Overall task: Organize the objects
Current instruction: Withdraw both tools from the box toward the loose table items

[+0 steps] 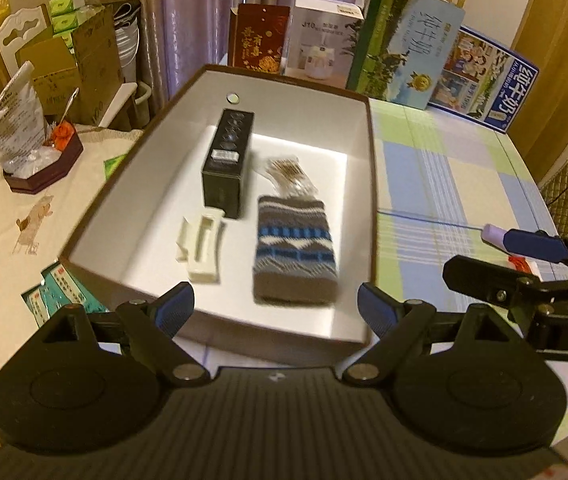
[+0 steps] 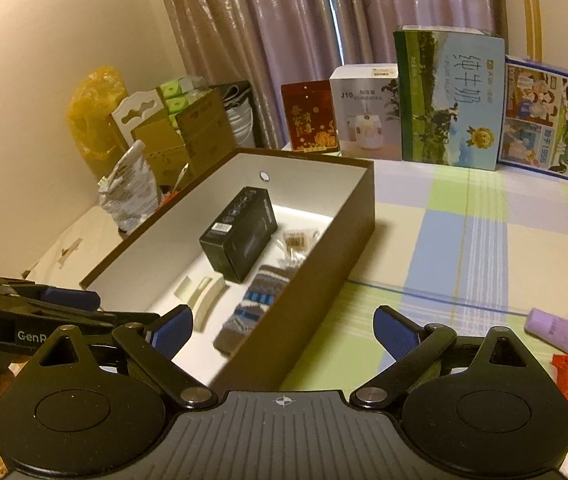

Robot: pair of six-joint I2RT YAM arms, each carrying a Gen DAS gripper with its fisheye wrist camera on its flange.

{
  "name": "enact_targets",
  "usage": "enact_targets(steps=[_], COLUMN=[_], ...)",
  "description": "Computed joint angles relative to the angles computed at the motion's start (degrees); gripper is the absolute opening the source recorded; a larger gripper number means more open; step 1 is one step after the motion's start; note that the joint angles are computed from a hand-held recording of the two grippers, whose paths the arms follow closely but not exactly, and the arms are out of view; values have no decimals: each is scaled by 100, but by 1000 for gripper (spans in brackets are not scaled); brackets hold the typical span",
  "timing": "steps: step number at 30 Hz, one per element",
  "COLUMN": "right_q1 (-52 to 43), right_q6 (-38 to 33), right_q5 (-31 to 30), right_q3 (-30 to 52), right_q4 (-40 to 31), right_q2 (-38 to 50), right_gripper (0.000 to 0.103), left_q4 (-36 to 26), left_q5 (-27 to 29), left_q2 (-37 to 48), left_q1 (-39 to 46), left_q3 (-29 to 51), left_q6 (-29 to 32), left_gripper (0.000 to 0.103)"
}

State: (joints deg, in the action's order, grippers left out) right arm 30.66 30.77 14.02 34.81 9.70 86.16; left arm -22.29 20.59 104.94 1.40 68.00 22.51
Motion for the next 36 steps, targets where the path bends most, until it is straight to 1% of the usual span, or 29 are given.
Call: enact_targets(steps=[10,19,27,36], right_q1=[-214,-640,-1342,-2575], right_q6=[-186,-455,-796,-1405], right_q5=[-378,-795,-1253,-1845], right_q3=[-847,-1481,-1904,-2214], right_q4=[-326,-754,-1430,-2554], right_q2=[-1123,-2138,-3081,-4326], right_gripper=[94,95,95,95], left_q4=[273,436,519,668], left_q5=[-333,-657,-921,-1148], left_q2=[-827,-1260,-1399,-1303], left_q1=[-460,-1020,-1652,-2475], left_q3=[-1076,-1691,-1999,-2099], left_q6=[-476,-942,-1262,-1624], left_gripper=[86,86,86,86])
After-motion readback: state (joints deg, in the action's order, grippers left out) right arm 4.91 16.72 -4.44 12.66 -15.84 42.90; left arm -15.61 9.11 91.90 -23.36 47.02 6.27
